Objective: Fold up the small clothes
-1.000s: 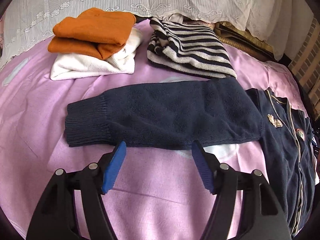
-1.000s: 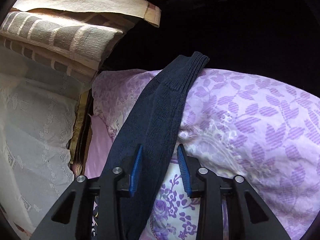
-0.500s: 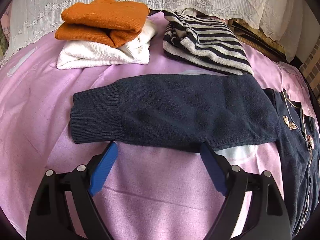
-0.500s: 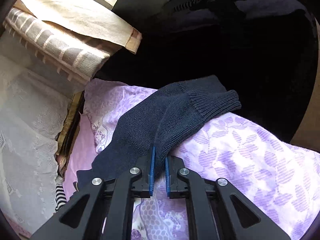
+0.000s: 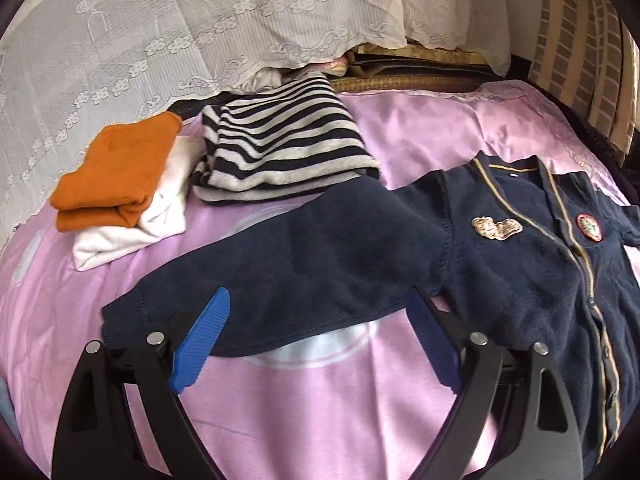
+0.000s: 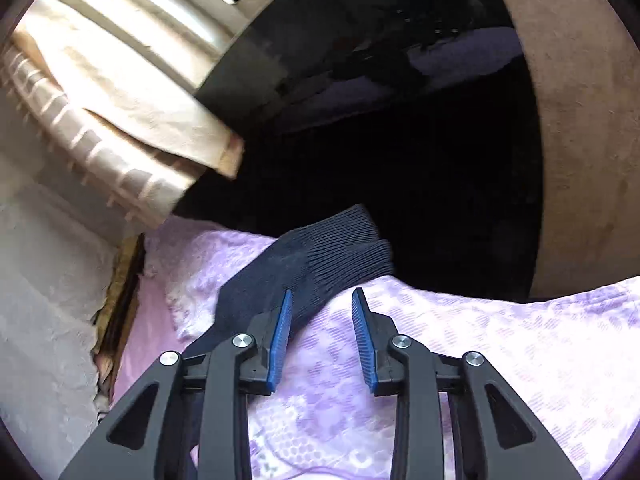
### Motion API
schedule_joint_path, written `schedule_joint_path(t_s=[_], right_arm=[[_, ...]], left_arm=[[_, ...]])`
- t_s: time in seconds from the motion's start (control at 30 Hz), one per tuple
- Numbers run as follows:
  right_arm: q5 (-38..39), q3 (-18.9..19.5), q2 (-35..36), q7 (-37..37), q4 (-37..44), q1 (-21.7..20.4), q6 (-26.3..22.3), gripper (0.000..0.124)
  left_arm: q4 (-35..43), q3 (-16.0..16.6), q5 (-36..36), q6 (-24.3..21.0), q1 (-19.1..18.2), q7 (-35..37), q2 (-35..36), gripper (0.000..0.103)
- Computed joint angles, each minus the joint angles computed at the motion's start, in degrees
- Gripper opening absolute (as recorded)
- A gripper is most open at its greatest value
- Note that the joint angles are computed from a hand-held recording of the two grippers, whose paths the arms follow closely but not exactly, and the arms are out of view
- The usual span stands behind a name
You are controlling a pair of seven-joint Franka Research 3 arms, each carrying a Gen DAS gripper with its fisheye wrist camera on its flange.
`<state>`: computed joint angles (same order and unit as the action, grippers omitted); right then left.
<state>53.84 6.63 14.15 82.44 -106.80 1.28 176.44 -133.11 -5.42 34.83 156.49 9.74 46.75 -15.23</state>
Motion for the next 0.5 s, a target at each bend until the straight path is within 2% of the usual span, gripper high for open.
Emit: schedule_joint_path(t_s=[0.03, 0.07, 0.17, 0.23, 0.3, 0.37, 0.43, 0.47, 0.5], right_arm=[[4.8, 4.0, -0.4, -9.2, 0.9, -2.2, -0.9, 0.032], [5.6, 5.9, -0.5, -14.5, 1.9, -2.7, -2.3, 0.032], [2.9, 6.7, 2.2, -22.4, 8.2, 0.6, -11.6, 0.032], [-1.3, 5.9, 6.5, -21.6, 15.3, 3.5, -19.3, 0.032], [-5.7, 4.9, 12.4, -19.0, 24.2, 6.1, -26.9, 0.032], [-10.3, 3.8, 18.4, -15.0, 33.0, 8.3, -33.4, 0.032], [-14.0, 2.9, 24.0, -10.2, 41.3, 9.6, -38.9, 0.039], [-16.7, 3.0, 26.5, -7.8, 44.3, 9.7, -39.7, 0.039], [-17.8, 1.2, 27.4, -6.1, 45.3, 10.7, -39.3, 0.034]], left_arm=[[1.0, 0.7, -2.5, 0.9, -1.1, 1.7, 1.1, 0.087], [2.1, 0.9, -4.5, 1.3, -2.0, 2.8, 2.3, 0.087], [7.4, 1.5, -11.6, 1.5, -4.8, 8.2, 7.2, 0.087], [11.7, 1.2, -14.4, 1.2, -5.6, 9.9, 11.0, 0.087], [16.4, 1.1, -20.4, 0.6, -6.6, 15.1, 15.3, 0.087], [21.6, 0.7, -22.1, -2.0, -6.8, 16.4, 19.9, 0.087], [26.5, 0.5, -22.1, -5.2, -7.0, 17.3, 24.4, 0.087], [29.1, 0.9, -20.6, -7.6, -7.3, 16.6, 26.7, 0.087], [31.9, 1.7, -17.5, -10.7, -8.2, 14.7, 29.1, 0.087]])
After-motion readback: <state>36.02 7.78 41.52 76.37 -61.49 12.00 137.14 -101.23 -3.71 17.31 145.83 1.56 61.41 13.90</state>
